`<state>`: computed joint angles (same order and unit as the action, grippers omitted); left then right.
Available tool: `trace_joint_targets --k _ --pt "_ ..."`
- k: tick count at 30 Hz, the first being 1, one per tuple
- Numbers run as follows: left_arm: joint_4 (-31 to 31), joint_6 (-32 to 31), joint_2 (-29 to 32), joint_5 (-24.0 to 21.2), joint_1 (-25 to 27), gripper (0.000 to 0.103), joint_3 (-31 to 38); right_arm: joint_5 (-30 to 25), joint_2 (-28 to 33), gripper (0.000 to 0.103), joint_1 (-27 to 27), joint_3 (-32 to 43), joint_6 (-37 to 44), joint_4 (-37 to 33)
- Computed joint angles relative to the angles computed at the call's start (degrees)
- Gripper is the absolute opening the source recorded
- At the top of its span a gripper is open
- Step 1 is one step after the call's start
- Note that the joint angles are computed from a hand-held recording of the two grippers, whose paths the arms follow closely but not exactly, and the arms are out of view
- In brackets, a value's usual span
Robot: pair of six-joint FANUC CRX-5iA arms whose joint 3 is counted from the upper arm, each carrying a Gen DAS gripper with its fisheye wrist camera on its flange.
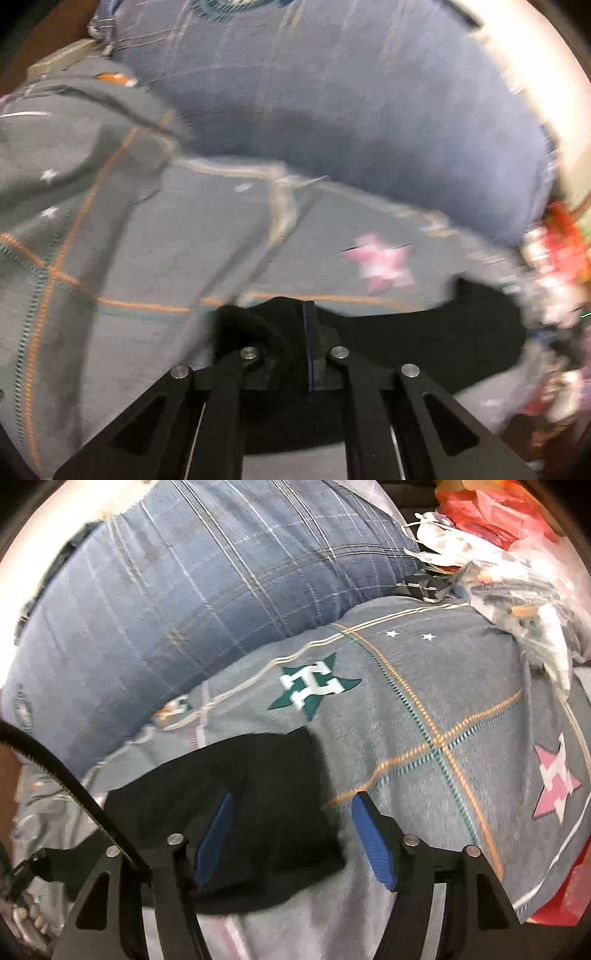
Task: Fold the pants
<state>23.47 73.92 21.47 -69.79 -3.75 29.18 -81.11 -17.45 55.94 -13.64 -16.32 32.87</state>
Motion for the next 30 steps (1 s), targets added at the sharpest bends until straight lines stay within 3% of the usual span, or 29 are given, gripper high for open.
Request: trace_joint_targets --k 2,3,4,5,6,8,11,14,16,18,22,27,30 --pt "-6.0 2.89 2.02 -3.48 -0.69 0.009 1.64 0.16 1.93 0.073 -2.94 1.38 2.99 -3.22" --pt "-4.57 2.25 1.37 -2.64 -0.06 0.011 -0.44 0.54 2.46 0.073 -3.86 1.81 3.96 -4.57" --pt "-2.03 0.54 -0.61 0.55 0.88 0.011 -4.17 1.22 2.85 0.062 -4.77 2.22 5.22 -5.95" --pt "-0.8 -0.29 -1.24 0.94 1.42 0.011 -5.49 2.74 3.04 0.024 -5.42 2.62 7.17 -7.25" --pt "-0.45 0.0 -1.07 -0.07 1.67 0.011 -5.09 3.28 3.28 0.01 -5.6 3.23 8.36 -7.99" --pt "0.15 -0.55 -1.59 -0.15 1.98 0.011 -5.4 1.32 4.51 0.009 -4.19 5.26 9.39 -6.31" --pt "-0.94 -1.63 -3.65 -0.13 2.29 0.012 -6.59 -0.96 4.42 0.008 -1.26 6.86 9.03 -2.45" --pt "-6.22 -0.21 -4.82 -0.67 1.64 0.015 -6.36 -4.18 3.61 0.008 1.24 7.0 8.22 -1.2" --pt "-5.92 -0.59 -6.02 -0.75 2.79 0.023 -8.41 -6.58 3.88 0.009 2.03 6.83 7.94 -2.87" --pt "-4.71 -0.54 -6.91 -1.18 4.22 0.024 -9.78 -9.22 5.24 0.012 1.15 7.42 10.22 -7.61" --pt "-4.42 1.01 -9.46 -0.54 6.53 0.026 -11.84 -17.2 8.82 0.039 2.69 8.58 9.89 -8.14" --pt "-0.55 2.6 -13.65 1.91 10.32 0.033 -17.39 -28.11 14.59 0.051 7.33 15.73 12.35 -0.12" --pt "3.11 2.52 -18.39 6.7 11.59 0.038 -25.21 -26.79 18.58 0.061 9.29 21.3 18.09 6.15"
